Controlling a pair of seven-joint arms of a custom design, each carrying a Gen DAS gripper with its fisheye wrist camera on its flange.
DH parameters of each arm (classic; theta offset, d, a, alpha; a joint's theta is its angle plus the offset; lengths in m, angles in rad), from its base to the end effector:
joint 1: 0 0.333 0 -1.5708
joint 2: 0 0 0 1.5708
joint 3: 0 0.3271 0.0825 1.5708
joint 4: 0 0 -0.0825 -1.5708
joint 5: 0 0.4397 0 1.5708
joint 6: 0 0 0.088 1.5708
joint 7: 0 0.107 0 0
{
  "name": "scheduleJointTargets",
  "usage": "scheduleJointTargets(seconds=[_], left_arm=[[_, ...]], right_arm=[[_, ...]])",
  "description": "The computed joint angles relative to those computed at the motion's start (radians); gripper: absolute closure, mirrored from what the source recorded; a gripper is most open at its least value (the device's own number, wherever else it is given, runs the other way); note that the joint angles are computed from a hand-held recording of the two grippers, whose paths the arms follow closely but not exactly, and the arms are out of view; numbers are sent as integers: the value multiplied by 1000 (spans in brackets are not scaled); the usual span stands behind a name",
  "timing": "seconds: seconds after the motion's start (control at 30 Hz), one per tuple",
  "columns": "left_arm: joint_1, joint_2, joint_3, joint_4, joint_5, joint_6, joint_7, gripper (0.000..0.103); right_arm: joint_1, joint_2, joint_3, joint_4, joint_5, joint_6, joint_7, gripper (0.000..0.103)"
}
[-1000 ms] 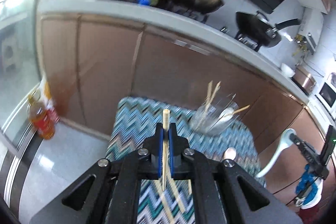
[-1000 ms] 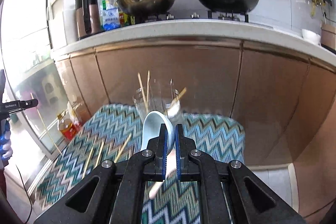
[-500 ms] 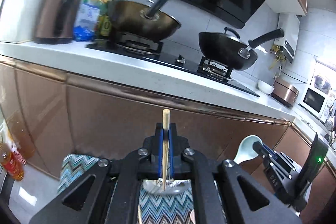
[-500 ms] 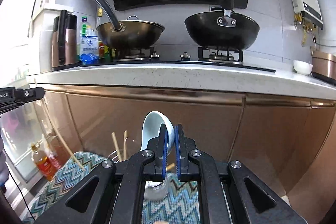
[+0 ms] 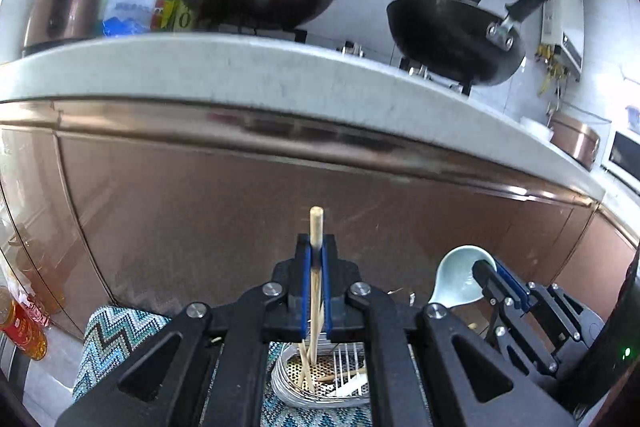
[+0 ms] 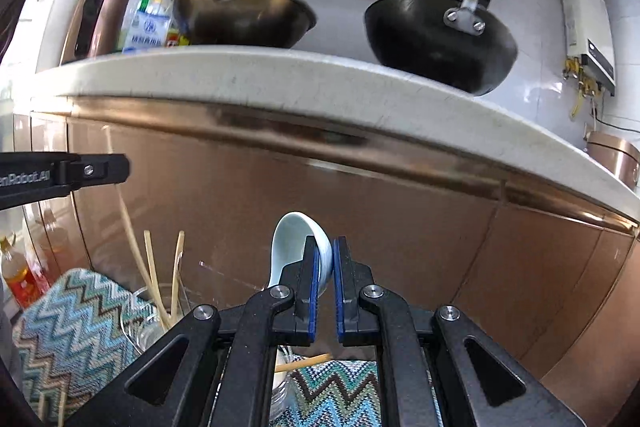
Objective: Organize utensils
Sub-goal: 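Lower the chopstick and spoon into the clear holder with both tools, then open both tools and pull them back from the holder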
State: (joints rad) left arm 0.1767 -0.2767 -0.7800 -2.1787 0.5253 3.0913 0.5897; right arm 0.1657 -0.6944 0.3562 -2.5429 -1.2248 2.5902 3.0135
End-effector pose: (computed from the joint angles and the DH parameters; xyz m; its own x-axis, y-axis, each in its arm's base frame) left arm 0.4365 -0.3968 0.5794 -0.3488 -0.9141 0.2069 -0.4712 -0.0198 -0.8818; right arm 0.3693 0.2488 0.5412 -0.1415 -0.9722 0.1868 -0.3356 -0.1304 -0.9329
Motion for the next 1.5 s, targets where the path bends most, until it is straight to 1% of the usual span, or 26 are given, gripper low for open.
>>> scheduleJointTargets(seconds=[0.03,0.13,0.17,0.23,0.27,0.33,0.37,0.4,0.5,0.67,0.8,0.83,0.87,0.9,0.93,1.03,1.13,1.37,1.5], left_arm=[[14,9,-15,3,12,0,-6,99],[104,18,-100,13,94,-7,-68,98],[117,20,-111,15,113,-9,-82,98],[139,16,-128,13,151,-2,-113,98],[140,11,-127,10,159,3,-119,97],[97,8,-85,-1,141,13,-93,97],[55,1,-46,-14,115,24,-69,97],[14,-10,-6,-28,84,31,-41,97],[-81,-56,84,-65,-3,36,36,97],[-208,-179,206,-133,-126,4,137,96],[-276,-308,274,-197,-204,-41,202,95],[-292,-342,289,-212,-222,-56,218,88],[-308,-382,304,-230,-241,-73,231,76],[-315,-423,311,-248,-257,-86,240,72],[-315,-462,312,-263,-271,-97,245,70],[-347,-580,339,-314,-313,-145,286,70],[-390,-688,369,-357,-356,-214,334,70],[-432,-868,388,-406,-452,-336,412,70],[-427,-976,379,-432,-496,-388,439,70]], right_arm=[[-6,13,6,2,-11,5,9,96],[-7,41,11,2,-32,6,21,96],[-3,47,8,1,-37,10,22,96],[5,52,3,-1,-50,14,28,90],[11,51,-2,-3,-52,19,26,88],[20,37,-4,-10,-52,18,25,79],[25,26,-4,-13,-48,12,22,78],[32,11,-7,-18,-39,8,17,78],[45,-28,-2,-21,-6,-18,-9,78],[75,-126,11,-31,85,-70,-96,77],[101,-222,39,-31,172,-129,-165,77],[104,-238,46,-27,191,-140,-180,77],[113,-261,55,-25,213,-156,-198,77],[121,-284,67,-19,234,-176,-216,77],[125,-300,78,-14,251,-190,-230,77],[142,-347,105,1,299,-230,-268,77],[165,-397,132,13,348,-275,-301,77],[194,-495,176,41,431,-359,-347,77],[208,-546,211,54,465,-411,-372,75]])
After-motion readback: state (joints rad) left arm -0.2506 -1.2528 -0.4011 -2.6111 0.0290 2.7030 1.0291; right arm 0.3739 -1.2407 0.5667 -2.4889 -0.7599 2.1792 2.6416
